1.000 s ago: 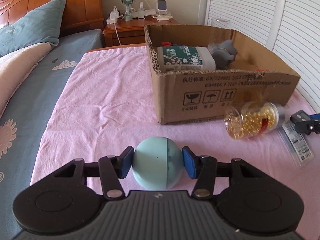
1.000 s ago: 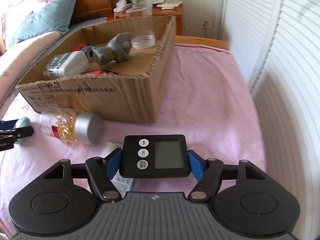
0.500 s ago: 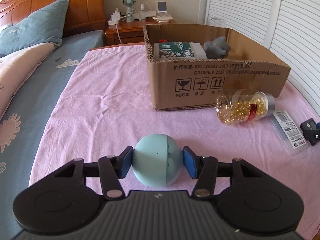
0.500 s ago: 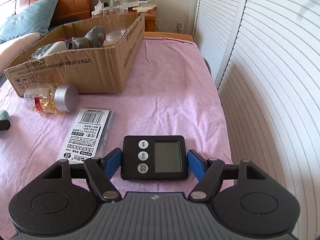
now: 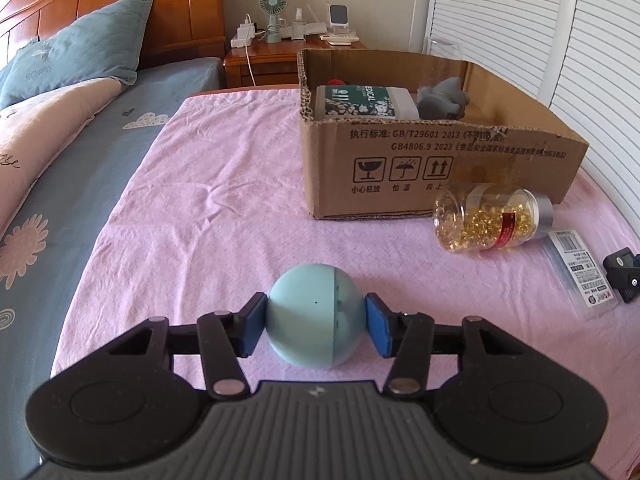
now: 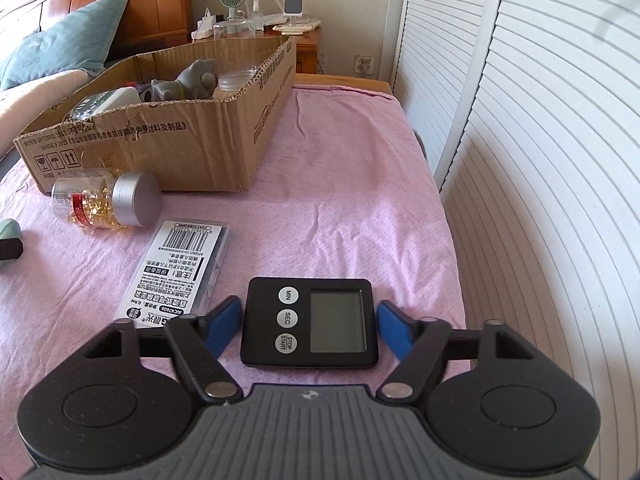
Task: Organize rigid objects
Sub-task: 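Carry blue case and black timer into the box and open both grippers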
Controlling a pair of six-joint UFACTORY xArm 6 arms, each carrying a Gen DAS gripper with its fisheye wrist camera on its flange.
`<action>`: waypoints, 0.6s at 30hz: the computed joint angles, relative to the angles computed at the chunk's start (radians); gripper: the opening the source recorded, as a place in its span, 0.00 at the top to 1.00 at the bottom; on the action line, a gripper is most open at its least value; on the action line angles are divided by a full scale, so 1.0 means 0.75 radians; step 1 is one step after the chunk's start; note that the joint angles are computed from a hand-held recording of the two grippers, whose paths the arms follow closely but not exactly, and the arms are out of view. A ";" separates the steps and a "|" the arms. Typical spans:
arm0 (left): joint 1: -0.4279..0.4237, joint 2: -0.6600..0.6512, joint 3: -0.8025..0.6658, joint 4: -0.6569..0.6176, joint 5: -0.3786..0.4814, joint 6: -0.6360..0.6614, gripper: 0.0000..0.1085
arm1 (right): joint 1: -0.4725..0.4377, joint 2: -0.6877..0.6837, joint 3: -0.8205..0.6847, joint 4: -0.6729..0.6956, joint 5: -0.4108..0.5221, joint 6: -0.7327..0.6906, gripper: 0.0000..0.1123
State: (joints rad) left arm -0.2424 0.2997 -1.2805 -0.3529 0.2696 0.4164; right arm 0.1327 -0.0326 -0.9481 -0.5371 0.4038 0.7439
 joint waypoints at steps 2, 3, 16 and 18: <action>0.003 0.001 -0.010 -0.006 0.021 0.017 0.52 | 0.001 0.005 -0.009 0.009 0.007 -0.005 0.34; 0.005 0.003 -0.019 -0.015 0.036 0.034 0.52 | 0.002 0.004 -0.010 0.014 0.011 -0.012 0.34; 0.044 -0.001 -0.180 -0.133 0.345 0.340 0.52 | 0.004 -0.054 -0.056 0.178 0.020 -0.256 0.34; 0.046 -0.010 -0.210 -0.154 0.392 0.388 0.52 | 0.010 -0.055 -0.078 0.210 0.021 -0.313 0.34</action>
State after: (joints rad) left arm -0.2080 0.2924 -1.4381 -0.4687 0.5638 0.7073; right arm 0.1405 -0.0741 -1.0064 -0.3799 0.4192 0.5087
